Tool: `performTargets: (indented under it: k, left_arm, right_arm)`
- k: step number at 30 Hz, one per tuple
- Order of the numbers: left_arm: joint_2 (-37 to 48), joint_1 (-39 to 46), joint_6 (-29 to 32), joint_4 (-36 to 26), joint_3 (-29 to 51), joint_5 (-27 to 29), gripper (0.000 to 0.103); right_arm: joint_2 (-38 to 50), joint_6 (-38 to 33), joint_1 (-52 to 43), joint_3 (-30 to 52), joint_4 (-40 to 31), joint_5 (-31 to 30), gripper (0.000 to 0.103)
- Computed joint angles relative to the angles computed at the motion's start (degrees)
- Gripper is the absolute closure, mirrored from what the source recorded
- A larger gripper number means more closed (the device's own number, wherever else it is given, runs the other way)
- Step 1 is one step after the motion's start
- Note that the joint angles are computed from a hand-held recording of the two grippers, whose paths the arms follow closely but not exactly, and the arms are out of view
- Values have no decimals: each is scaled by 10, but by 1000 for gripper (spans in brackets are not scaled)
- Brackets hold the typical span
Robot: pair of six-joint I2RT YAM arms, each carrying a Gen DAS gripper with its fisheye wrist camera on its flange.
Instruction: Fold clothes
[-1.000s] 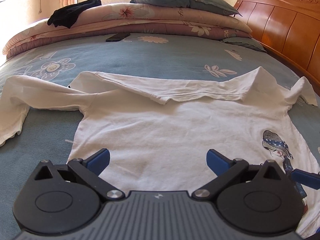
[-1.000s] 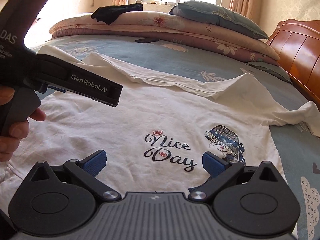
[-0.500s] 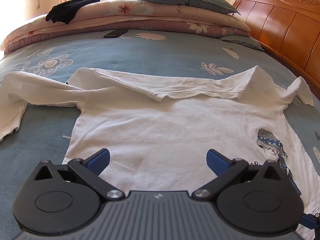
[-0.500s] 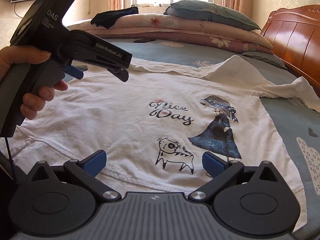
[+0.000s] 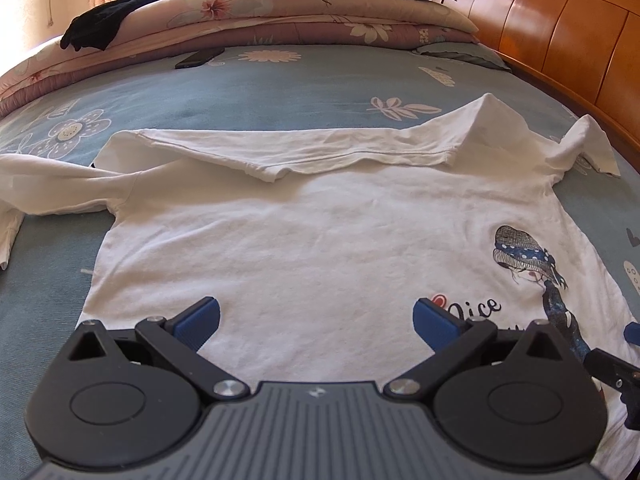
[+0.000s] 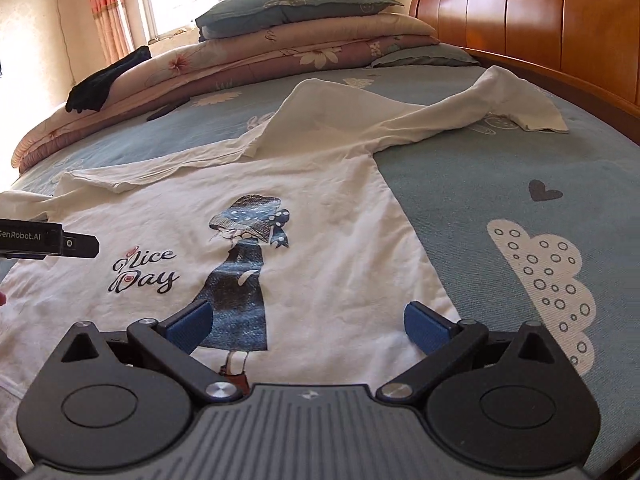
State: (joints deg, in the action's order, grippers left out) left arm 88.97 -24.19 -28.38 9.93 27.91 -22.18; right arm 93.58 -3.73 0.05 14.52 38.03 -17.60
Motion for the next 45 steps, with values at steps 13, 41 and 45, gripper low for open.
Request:
performTargets:
  k: [13, 41, 45]
  left_arm:
    - [-5, -12, -9, -9, 10, 9, 1]
    - [25, -78, -136, 8, 4, -1, 1]
    - [36, -91, -146, 16, -3, -25, 1]
  right_arm:
    - [-85, 0, -42, -40, -66, -81, 0]
    - [97, -35, 48, -137, 294, 65, 0]
    - [132, -25, 62, -144, 345, 83, 0]
